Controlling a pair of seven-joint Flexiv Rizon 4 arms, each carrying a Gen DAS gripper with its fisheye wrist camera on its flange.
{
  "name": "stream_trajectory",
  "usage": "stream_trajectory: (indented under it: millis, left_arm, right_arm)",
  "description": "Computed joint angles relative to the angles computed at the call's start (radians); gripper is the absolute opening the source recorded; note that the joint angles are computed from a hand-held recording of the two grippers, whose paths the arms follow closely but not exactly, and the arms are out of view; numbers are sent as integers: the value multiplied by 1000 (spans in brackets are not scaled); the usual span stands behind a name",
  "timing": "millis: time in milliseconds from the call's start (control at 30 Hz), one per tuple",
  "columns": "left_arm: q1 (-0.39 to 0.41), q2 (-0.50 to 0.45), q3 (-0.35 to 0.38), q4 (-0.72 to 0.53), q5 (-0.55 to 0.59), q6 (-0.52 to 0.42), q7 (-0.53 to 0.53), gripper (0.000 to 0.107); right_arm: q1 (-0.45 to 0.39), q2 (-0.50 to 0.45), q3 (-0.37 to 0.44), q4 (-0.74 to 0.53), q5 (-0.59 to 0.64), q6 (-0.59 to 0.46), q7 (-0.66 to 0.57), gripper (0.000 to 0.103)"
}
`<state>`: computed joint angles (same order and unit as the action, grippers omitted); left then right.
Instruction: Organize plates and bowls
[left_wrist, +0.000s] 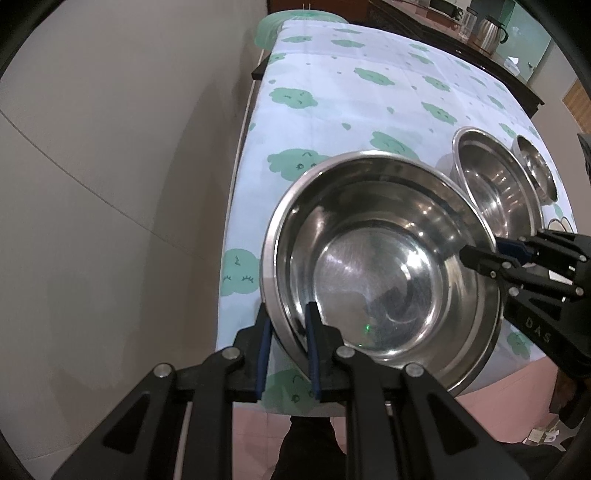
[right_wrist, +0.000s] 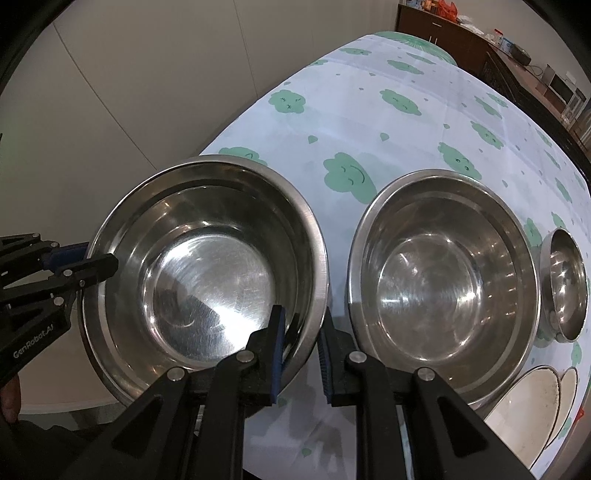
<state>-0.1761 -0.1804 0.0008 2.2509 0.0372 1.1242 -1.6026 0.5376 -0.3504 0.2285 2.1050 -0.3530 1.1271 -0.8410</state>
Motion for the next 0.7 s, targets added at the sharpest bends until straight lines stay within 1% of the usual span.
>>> stream_trajectory:
  millis: [100,200,467,600,700]
  left_arm:
    - [-9,-6,5,-16,32,-11,-14,15]
    - [-10,-7,4,-18,38,-12,-18,15]
    - [-7,-8,-2,-12,15,-7,-16,15]
    - [-5,-6,0,-10,10,-9,-15,15]
    - [-6,-8,3,-13,16,-11,-23,15]
  right_arm:
    - [1,0,-3,0,-2,0,2,19]
    - [1,-2,-3,0,-2,3,2,19]
    - [-4,1,2,5,10,9,-5,19]
    - [5,4,-5,8,-9,1,0,20]
    - [2,4,1,5,-5,-2,-8,22]
